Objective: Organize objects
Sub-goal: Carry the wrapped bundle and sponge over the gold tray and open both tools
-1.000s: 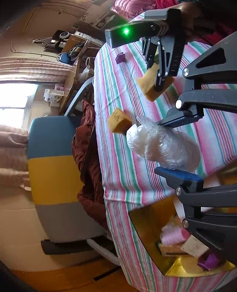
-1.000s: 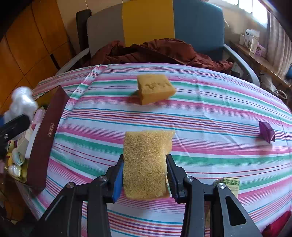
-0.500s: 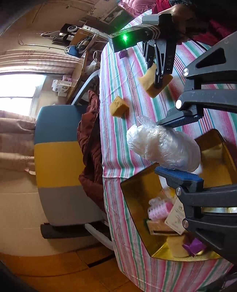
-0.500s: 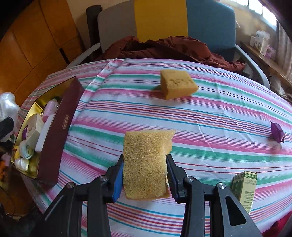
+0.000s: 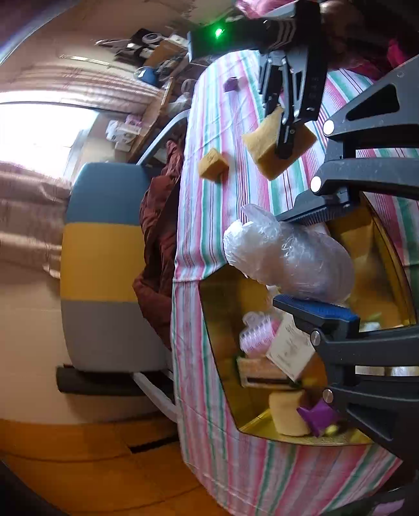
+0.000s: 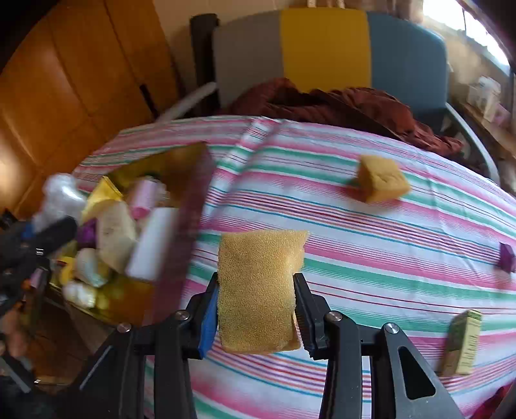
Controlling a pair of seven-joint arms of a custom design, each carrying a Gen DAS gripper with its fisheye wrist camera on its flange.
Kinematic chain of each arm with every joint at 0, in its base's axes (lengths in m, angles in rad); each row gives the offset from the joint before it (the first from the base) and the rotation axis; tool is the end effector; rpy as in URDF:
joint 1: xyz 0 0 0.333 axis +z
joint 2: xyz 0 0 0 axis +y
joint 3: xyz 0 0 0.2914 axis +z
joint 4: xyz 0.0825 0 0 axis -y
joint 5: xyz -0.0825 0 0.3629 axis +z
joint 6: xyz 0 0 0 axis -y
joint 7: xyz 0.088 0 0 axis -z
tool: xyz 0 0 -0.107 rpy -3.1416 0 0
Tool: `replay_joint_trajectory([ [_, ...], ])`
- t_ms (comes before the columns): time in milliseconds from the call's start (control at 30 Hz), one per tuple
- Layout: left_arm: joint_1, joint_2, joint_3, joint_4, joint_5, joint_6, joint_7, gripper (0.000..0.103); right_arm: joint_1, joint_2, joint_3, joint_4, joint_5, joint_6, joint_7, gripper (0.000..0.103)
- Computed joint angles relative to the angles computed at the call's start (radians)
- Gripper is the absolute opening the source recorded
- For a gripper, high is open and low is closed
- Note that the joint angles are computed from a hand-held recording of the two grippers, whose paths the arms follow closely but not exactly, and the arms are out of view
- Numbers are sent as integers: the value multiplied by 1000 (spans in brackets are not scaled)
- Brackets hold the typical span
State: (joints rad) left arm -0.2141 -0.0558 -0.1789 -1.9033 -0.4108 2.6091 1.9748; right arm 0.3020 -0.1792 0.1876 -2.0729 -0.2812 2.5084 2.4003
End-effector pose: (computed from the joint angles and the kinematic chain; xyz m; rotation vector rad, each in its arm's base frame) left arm 0.5336 -0.2145 0.5899 -1.3146 2.2890 -1.0567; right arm 0.4673 0.2581 0.5587 -1.6494 1.9314 -0.4439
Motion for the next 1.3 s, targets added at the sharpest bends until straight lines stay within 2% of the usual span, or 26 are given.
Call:
replay_joint_trajectory([
  [167, 38, -21, 45, -8, -106, 0, 35, 42, 35, 59, 14, 68, 11, 70, -2, 42],
  [333, 83, -51, 90, -33, -154, 28, 50, 42, 95, 158, 7, 167, 65, 123, -86, 43],
  [500, 114, -64, 119, -51, -171, 37, 45, 42, 157, 273, -12, 285, 128, 94, -193, 46],
  [567, 116, -62, 123, -49, -194, 32, 65, 42, 185, 312, -28, 326, 109, 56, -197, 57],
  [633, 114, -59, 120, -44, -213, 27, 81, 42, 204, 325, -42, 333, 102, 33, -196, 57],
  [700, 110, -54, 115, -38, -231, 23, 103, 42, 213, 318, -53, 316, 106, 36, -190, 63],
  [733, 109, -53, 112, -38, -236, 22, 111, 42, 214, 312, -57, 304, 109, 42, -187, 71],
  [833, 104, -51, 103, -35, -237, 8, 119, 42, 216, 282, -65, 265, 93, 61, -150, 84],
  [967, 99, -40, 91, -23, -230, -7, 122, 42, 209, 236, -62, 217, 51, 80, -93, 86],
  [1000, 99, -37, 87, -21, -224, -7, 116, 42, 207, 220, -59, 201, 26, 86, -72, 86],
  [1033, 98, -35, 85, -19, -220, -7, 113, 42, 204, 208, -55, 192, -3, 87, -53, 78],
  [1067, 98, -29, 83, -12, -217, -12, 109, 42, 200, 204, -50, 189, -18, 81, -49, 58],
  [1133, 98, -10, 77, 13, -216, -27, 107, 42, 195, 210, -42, 201, -30, 54, -51, 36],
  [1300, 98, 48, 48, 95, -206, -54, 113, 43, 193, 254, -40, 234, 0, 34, -91, 32],
])
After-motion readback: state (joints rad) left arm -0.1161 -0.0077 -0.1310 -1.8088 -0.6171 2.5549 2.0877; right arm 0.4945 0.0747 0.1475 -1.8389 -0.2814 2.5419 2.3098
